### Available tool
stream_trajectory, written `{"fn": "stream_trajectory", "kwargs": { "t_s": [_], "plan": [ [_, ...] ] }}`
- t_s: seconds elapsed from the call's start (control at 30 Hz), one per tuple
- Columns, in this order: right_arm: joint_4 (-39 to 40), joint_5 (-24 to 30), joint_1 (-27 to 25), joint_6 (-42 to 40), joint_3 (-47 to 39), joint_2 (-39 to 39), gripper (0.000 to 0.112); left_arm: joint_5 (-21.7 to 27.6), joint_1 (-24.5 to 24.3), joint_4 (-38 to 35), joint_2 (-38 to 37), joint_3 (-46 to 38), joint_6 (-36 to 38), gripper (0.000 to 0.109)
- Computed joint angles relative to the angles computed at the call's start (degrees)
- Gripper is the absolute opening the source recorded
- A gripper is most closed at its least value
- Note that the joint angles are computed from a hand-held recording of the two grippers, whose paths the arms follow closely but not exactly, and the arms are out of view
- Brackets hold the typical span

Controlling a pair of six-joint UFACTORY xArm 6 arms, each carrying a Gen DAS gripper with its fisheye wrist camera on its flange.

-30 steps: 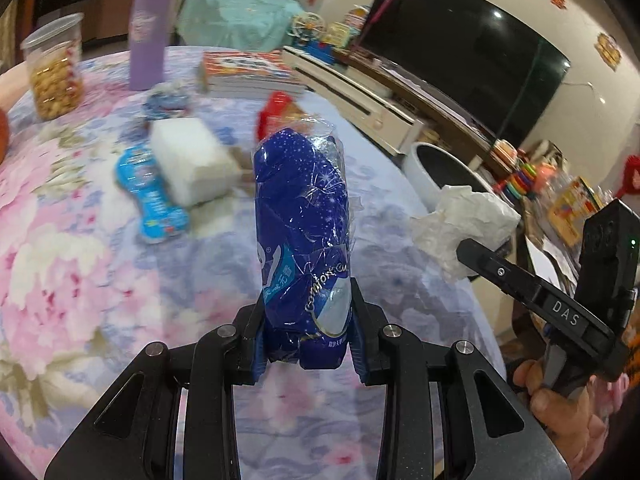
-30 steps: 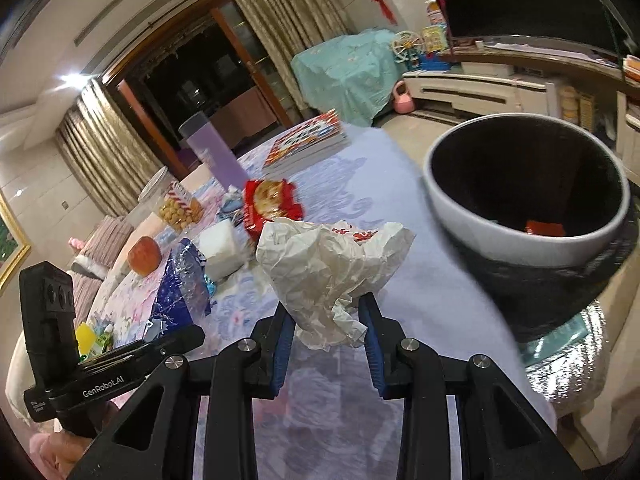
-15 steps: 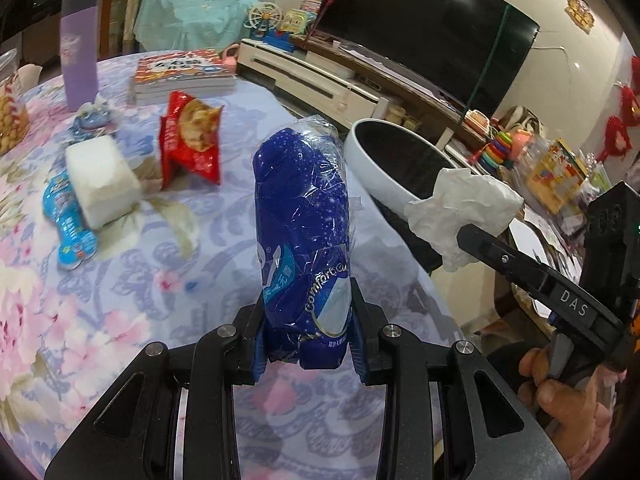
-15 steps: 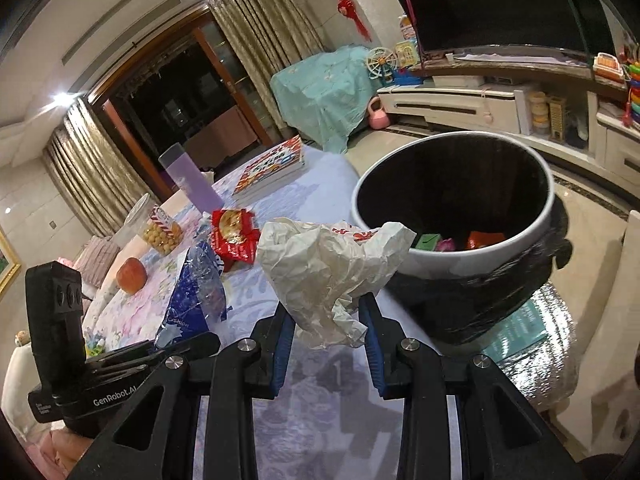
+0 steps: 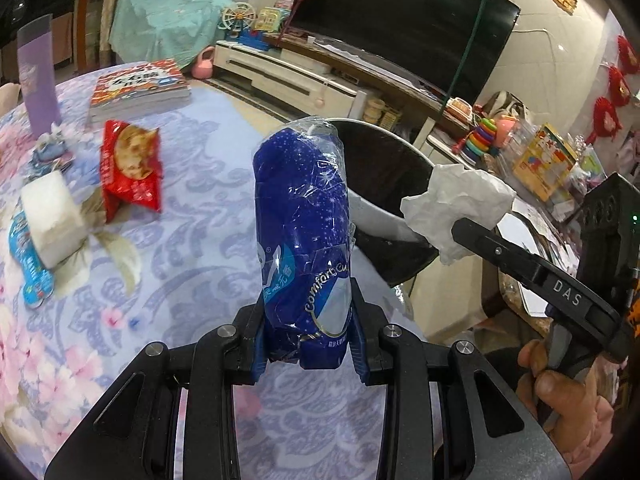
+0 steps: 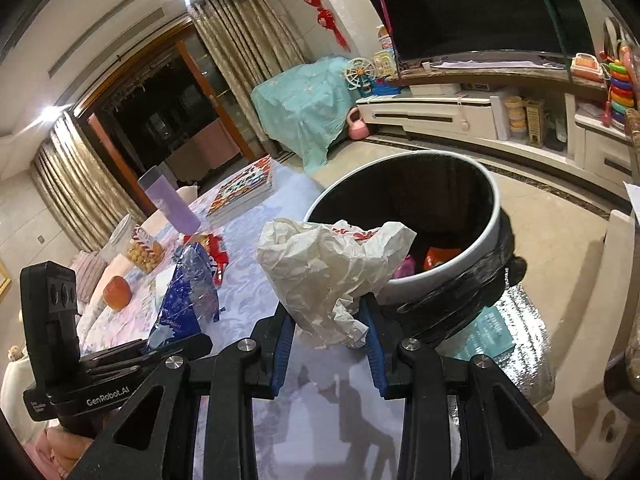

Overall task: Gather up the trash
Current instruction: 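Carry the white tissue and blue snack bag over the trash bin with both tools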

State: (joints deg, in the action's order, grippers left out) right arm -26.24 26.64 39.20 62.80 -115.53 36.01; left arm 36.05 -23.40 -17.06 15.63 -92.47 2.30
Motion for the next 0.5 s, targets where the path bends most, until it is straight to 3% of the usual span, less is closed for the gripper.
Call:
{"fn": "stream_trajectory", "kwargs": {
  "t_s": [0.5],
  "plan": [
    [1.8, 2.5, -2.9, -3.3, -1.5, 0.1, 0.036, 6.4, -1.6, 2.3, 10.8, -17.6, -0.8, 0.031]
  ]
}}
